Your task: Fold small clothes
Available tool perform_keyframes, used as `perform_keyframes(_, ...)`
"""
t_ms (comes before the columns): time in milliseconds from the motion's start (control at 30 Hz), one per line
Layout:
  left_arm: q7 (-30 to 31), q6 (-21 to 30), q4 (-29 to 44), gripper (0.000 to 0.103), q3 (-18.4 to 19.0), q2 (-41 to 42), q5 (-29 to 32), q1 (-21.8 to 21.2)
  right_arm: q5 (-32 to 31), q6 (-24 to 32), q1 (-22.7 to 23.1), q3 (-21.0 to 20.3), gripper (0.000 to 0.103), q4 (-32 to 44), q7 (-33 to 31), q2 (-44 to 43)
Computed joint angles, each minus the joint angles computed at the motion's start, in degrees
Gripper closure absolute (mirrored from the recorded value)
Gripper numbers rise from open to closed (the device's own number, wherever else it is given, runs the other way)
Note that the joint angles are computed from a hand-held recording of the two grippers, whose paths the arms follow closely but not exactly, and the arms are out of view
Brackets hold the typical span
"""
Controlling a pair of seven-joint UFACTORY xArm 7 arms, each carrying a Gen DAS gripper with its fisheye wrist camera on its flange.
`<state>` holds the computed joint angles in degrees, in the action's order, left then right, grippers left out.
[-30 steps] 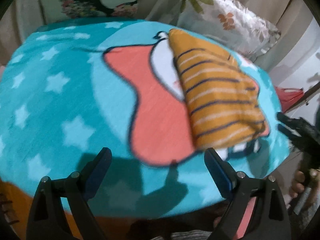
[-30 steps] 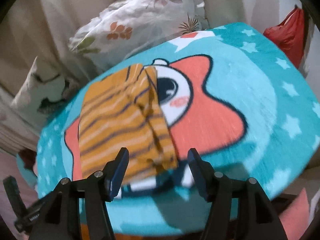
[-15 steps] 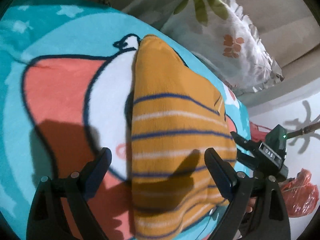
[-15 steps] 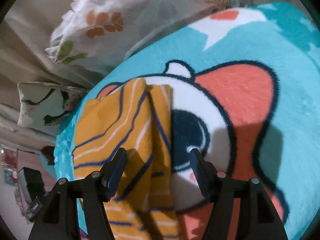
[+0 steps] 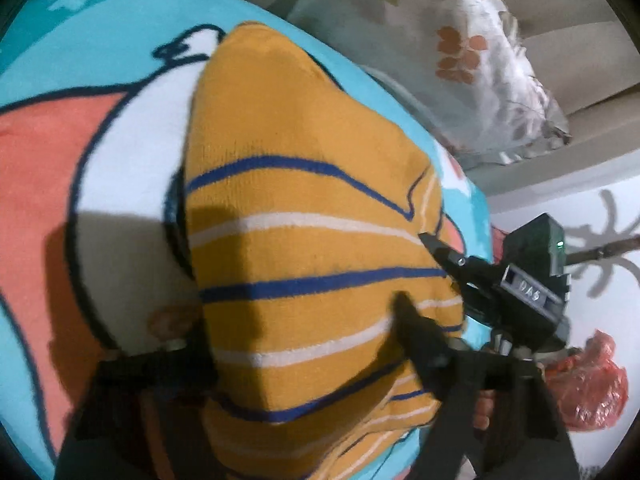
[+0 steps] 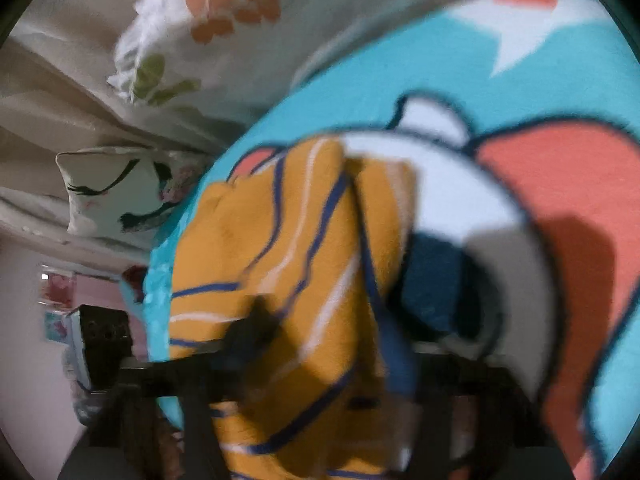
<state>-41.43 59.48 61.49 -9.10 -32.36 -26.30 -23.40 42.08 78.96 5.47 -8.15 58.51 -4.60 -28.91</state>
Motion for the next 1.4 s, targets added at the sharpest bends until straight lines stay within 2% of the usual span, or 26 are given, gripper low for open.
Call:
perform_keyframes(33,-0.46,0.53,0.69,0.052,-0.05,-0.2,0.48,0.27,-0.16,-0.32,-0.03,0.68,0.065,0.66,1.29,0.25)
perform_keyframes(67,-0.85,1.28,1.6,0.059,-0.11,-0.27,1.11,0.55,-0.38,-0.41,0.28,1.08,0.067,1.52,1.42,0.48)
perform_keyframes(200,-1.33,3.88,4.59,0.061,0.14,-1.41,3.22,1.62,1.17,-0.24,2.58,1.51,0.071,5.25,-0.42,0.62)
perform_keyframes(333,-1.53,7.33,6.77,0.061,1.31,-2.41,5.01,3.39,5.97,-1.59,4.96,1.55,0.071,6.93,-1.44,1.57)
perform_keyframes(400,-1.58,11.14,7.65,0.059,1.66,-1.96,5.96,4.08,6.92,-1.77,5.45,1.75,0.071,6.45,-1.56,1.87)
perform_keyframes(467,-2.89,16.26,8.45,0.054,0.99,-0.49,7.28,4.96,6.13,-1.95,5.44,2.56,0.071,5.06,-0.97,2.0)
perform_keyframes(500,-3.52,18.23,8.38,0.05,0.5,-0.17,8.05,5.39,4.74,-2.24,5.29,3.31,0.068,4.25,-0.74,2.04)
perform_keyframes(533,-4.53,18.58,7.4,0.04,0.03,-0.65,8.3,5.9,2.56,-2.64,5.01,4.28,0.061,3.51,-0.38,1.9)
perform_keyframes(567,-5.67,17.67,5.79,0.035,0.04,-2.02,7.6,6.3,0.7,-3.31,4.69,4.99,0.055,2.58,0.07,1.45)
perform_keyframes(600,-6.59,17.14,5.17,0.035,0.02,-2.59,7.07,6.55,0.26,-3.56,4.62,4.98,0.047,1.93,0.66,1.07)
perform_keyframes(633,-7.59,16.64,4.65,0.035,0.04,-3.37,6.54,6.77,0.06,-3.42,4.56,4.64,0.045,1.61,1.19,0.75)
perform_keyframes(933,-8.04,22.0,11.22,0.034,-4.44,-4.87,14.47,7.54,-6.49,-4.45,4.4,3.98,0.045,5.51,1.01,-4.93)
perform_keyframes(1000,-8.07,23.58,11.35,0.034,-5.14,-6.44,16.21,7.77,-6.81,-4.7,5.48,4.2,0.048,4.82,0.24,-7.15)
perform_keyframes(1033,-8.25,24.54,11.29,0.034,-5.51,-7.51,16.96,7.96,-7.09,-4.47,6.23,4.54,0.059,3.9,-0.29,-8.64)
perform_keyframes(1133,-8.01,26.4,12.81,0.034,-7.35,-8.91,19.68,8.87,-9.25,-1.48,8.2,5.35,0.072,1.98,-1.48,-10.39)
perform_keyframes(1200,-7.77,26.96,14.11,0.034,-9.01,-9.3,22.31,9.95,-13.14,-1.26,7.35,7.81,0.072,0.13,0.08,-10.97)
perform_keyframes(1300,-7.1,28.31,17.38,0.034,-11.26,-9.38,26.45,11.92,-14.7,0.14,6.99,7.75,0.072,-0.73,2.77,-10.63)
perform_keyframes(1400,-5.83,30.62,20.96,0.024,-14.08,-10.09,32.31,15.17,-16.52,1.29,6.93,7.95,0.072,-1.04,3.48,-11.97)
